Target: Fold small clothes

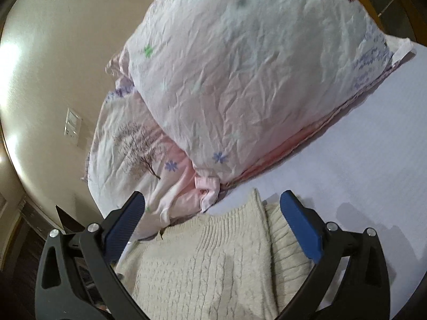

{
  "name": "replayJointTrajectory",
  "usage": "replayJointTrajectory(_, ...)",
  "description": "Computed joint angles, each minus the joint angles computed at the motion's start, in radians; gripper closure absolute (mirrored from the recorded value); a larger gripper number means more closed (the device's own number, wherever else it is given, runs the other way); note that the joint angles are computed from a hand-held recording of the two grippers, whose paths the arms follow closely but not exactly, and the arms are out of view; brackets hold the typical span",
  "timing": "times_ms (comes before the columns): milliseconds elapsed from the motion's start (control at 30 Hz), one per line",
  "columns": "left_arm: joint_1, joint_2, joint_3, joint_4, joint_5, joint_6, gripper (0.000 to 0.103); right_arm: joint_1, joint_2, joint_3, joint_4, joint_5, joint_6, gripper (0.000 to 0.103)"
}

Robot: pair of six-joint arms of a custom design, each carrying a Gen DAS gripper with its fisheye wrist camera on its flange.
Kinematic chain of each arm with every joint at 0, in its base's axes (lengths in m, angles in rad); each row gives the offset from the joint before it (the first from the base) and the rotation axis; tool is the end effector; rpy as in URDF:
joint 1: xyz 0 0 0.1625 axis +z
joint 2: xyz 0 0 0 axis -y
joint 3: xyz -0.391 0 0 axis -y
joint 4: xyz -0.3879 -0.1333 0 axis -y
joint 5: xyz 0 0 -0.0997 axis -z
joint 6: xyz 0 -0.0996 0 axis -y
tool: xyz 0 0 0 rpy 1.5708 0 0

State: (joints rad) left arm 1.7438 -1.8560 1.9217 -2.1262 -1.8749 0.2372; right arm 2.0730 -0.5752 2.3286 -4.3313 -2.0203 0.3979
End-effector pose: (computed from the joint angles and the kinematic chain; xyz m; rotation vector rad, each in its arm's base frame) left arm 0.1725 -0.3858 0.4753 -0.2000 -2.8380 0.7842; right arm 0.2651 -0.2957 0.0301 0.1940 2.6479 -1.5687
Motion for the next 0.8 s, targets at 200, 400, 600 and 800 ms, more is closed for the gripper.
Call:
replayJointTrajectory(200,-0.293,-0.001,0.169,-0.019,-0.199,-0.032,0.087,-0.034,-0.032,0.079,-0.11,-0.015,0.02,0.002)
replayJointTrajectory(400,-0.447,0.227,0.256,-0.036,-0.251,-0.114,0.081,-0.169,-0.11,0.183,-0.025,0.131,0.128,0.002)
replayJointTrajectory(600,-0.482,0.011,0.301,-0.14,0.036,-0.071,0.034,-0.221,-0.229,0.186,0.367,0.221,0.173,0.002)
replayJointTrajectory(800,-0.487,-0.032,0.319,-0.135,0.415,-0.09,0.028,-0.18,-0.226,0.123,0.558,0.245,0.109,0.003)
